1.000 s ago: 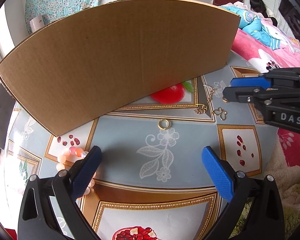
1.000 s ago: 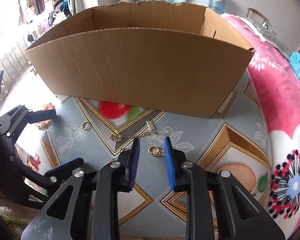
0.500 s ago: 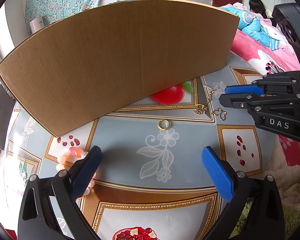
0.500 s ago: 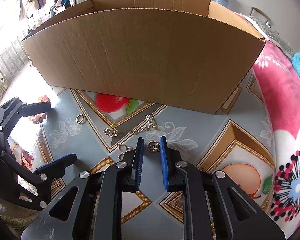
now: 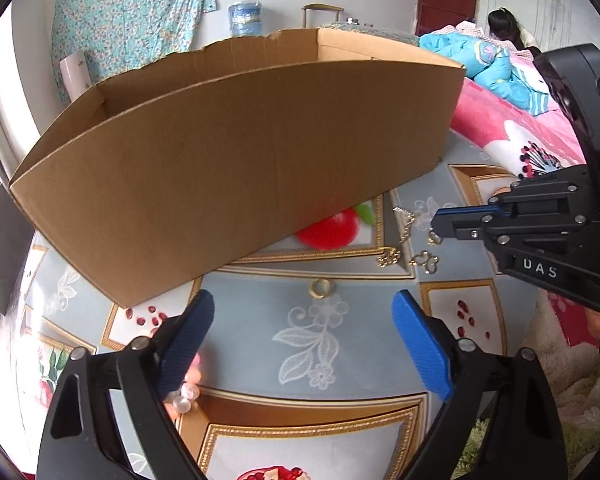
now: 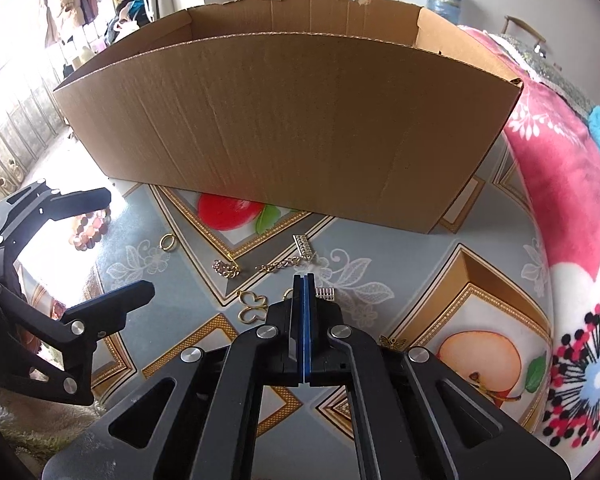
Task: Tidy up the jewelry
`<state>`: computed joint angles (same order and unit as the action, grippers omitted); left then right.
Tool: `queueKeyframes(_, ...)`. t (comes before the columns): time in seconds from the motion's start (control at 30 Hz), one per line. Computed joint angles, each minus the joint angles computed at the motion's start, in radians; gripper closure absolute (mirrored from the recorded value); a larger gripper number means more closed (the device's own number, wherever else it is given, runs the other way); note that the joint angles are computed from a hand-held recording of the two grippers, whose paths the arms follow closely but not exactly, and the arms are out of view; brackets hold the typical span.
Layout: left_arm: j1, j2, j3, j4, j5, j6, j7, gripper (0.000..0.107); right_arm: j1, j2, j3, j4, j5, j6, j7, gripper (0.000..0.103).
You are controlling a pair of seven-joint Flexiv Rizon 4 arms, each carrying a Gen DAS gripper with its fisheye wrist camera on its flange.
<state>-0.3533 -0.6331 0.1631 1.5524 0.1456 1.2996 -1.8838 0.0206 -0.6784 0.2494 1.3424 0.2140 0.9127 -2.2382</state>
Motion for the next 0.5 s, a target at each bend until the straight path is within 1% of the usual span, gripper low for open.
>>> queueKeyframes(0.13, 0.014, -0.005, -0.027, -0.009, -0.011, -0.001, 0.032, 0.03, -0.022, 0.001, 0.015, -0.016, 0.028, -0.025, -0.014, 0.103)
queueKeyframes(0.2, 0.024, -0.009, -0.044, -0.012, -0.025, -0.003, 0.053, 0.038, -0.032, 0.0, 0.018, -0.03, 0.044, -0.048, -0.017, 0.102)
queueKeyframes(0.23, 0.028, -0.012, -0.051, -0.017, -0.032, -0.007, 0.063, 0.04, -0.037, -0.005, 0.019, -0.042, 0.051, -0.061, -0.02, 0.101)
queueKeyframes(0.3, 0.033, -0.021, -0.059, -0.031, -0.044, -0.022, 0.082, 0.05, -0.04, -0.009, 0.02, -0.051, 0.069, -0.074, -0.019, 0.101)
queueKeyframes(0.43, 0.039, -0.038, -0.068, -0.056, -0.064, -0.046, 0.111, 0.062, -0.057, -0.025, 0.024, -0.089, 0.102, -0.118, -0.031, 0.099)
queueKeyframes(0.5, 0.038, -0.045, -0.066, -0.07, -0.068, -0.074, 0.12, 0.071, -0.055, -0.027, 0.021, -0.095, 0.11, -0.124, -0.036, 0.099)
